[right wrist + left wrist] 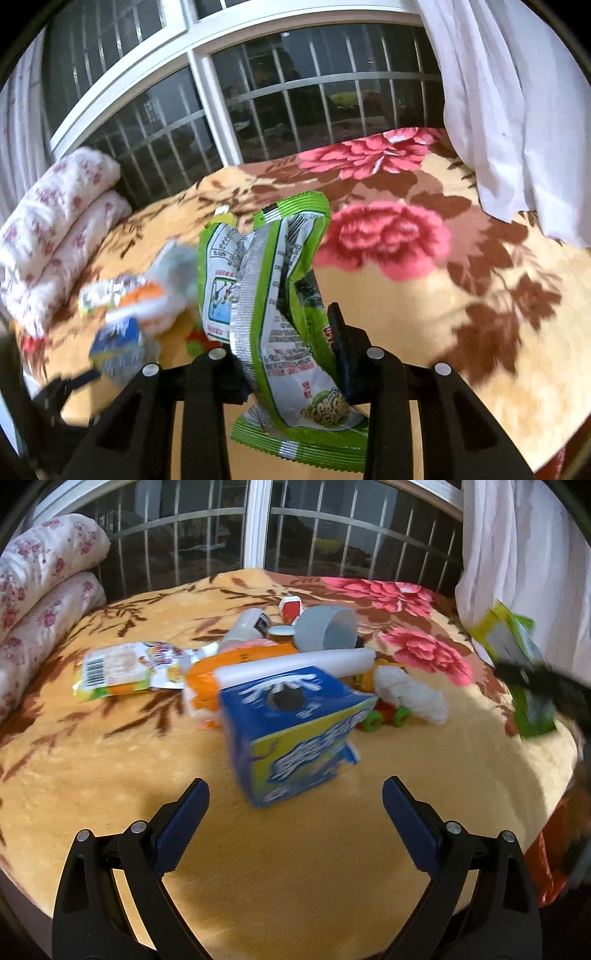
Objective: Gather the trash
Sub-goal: 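Grasp the green snack bag with the right tool while the left tool grasps the blue Oreo box, then carry the Oreo box and snack bag to the orange bin and release both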
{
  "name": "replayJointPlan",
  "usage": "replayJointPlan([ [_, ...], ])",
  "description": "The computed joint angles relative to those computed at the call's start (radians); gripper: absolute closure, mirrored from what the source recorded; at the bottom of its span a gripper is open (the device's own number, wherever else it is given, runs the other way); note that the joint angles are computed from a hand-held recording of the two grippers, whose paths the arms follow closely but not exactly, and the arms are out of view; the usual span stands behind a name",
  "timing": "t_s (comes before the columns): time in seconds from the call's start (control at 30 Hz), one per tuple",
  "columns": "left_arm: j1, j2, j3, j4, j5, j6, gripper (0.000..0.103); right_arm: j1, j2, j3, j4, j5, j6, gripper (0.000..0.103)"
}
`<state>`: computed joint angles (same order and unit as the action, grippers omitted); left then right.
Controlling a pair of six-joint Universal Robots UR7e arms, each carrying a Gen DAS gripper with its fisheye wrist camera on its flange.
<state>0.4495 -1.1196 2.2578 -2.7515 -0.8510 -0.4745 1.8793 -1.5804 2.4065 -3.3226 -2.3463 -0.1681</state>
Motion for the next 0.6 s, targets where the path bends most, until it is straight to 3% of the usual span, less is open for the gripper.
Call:
replayJointPlan([
  [0.33,0.004,0.145,-0.103,0.069,0.184,-0.112,0.011,-0.001,-0.053,0.092,0.011,0.01,0.005,0.068],
  [0.4,0.005,0.148,-0.098,0.034,0.202,-0.109,0.012,-0.004,-0.048,0.102,-0.006,0.011,-0.004,0.068],
  [0.47,0.005,0.139,-0.086,0.0,0.189,-0.088,0.027,-0.001,-0.039,0.106,-0.016,0.007,-0.003,0.068],
  [0.6,-0.005,0.107,-0.058,-0.009,0.169,-0.072,0.03,0.011,-0.031,0.123,-0.026,0.008,0.019,0.068],
])
